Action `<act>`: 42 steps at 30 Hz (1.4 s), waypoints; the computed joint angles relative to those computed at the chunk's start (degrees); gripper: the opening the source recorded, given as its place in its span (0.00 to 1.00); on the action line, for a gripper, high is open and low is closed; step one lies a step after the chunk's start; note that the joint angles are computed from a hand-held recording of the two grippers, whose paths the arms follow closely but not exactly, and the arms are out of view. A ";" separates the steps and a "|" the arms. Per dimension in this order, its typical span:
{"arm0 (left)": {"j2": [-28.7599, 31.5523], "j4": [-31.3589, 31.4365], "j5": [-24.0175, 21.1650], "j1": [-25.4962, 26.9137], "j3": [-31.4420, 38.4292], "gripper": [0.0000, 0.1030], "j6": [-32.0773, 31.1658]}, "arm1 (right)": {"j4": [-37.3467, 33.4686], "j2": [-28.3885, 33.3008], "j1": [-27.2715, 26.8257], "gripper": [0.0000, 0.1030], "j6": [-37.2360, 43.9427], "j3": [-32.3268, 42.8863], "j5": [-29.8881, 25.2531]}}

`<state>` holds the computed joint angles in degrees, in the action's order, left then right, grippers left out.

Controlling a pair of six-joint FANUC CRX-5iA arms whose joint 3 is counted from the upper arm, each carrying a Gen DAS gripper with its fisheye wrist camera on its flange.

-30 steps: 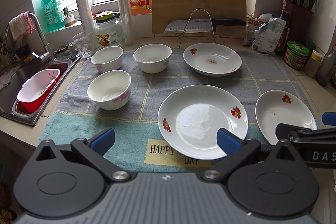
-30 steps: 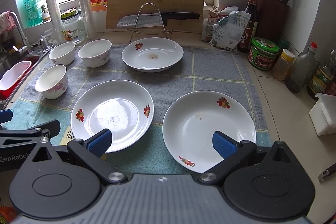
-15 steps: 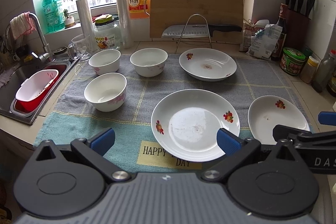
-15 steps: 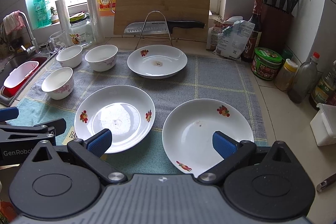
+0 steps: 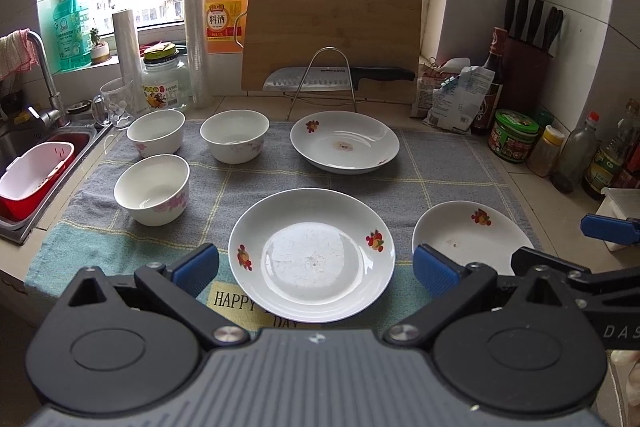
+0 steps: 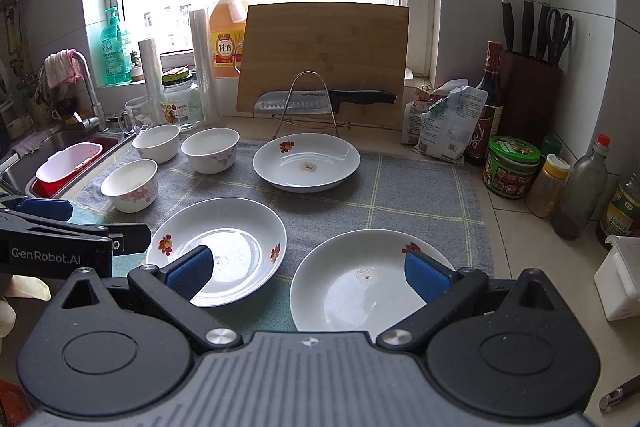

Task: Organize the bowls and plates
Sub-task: 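Move both grippers toward the white fruit-pattern plates on the towel, then lower the left gripper onto a white plate rim and close it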

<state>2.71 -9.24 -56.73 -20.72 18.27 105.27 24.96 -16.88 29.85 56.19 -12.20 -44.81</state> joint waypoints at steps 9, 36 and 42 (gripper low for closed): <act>0.93 2.01 2.31 -1.66 -0.36 0.99 -3.08 | -3.23 -3.70 -5.20 1.00 4.28 -3.66 0.81; 11.45 20.16 6.32 1.62 2.18 0.99 -23.07 | -10.33 0.16 -8.76 1.00 12.90 -6.96 -1.43; 16.07 23.81 3.03 2.30 6.67 0.99 -28.85 | -9.39 3.55 -9.52 1.00 11.29 -6.37 -1.30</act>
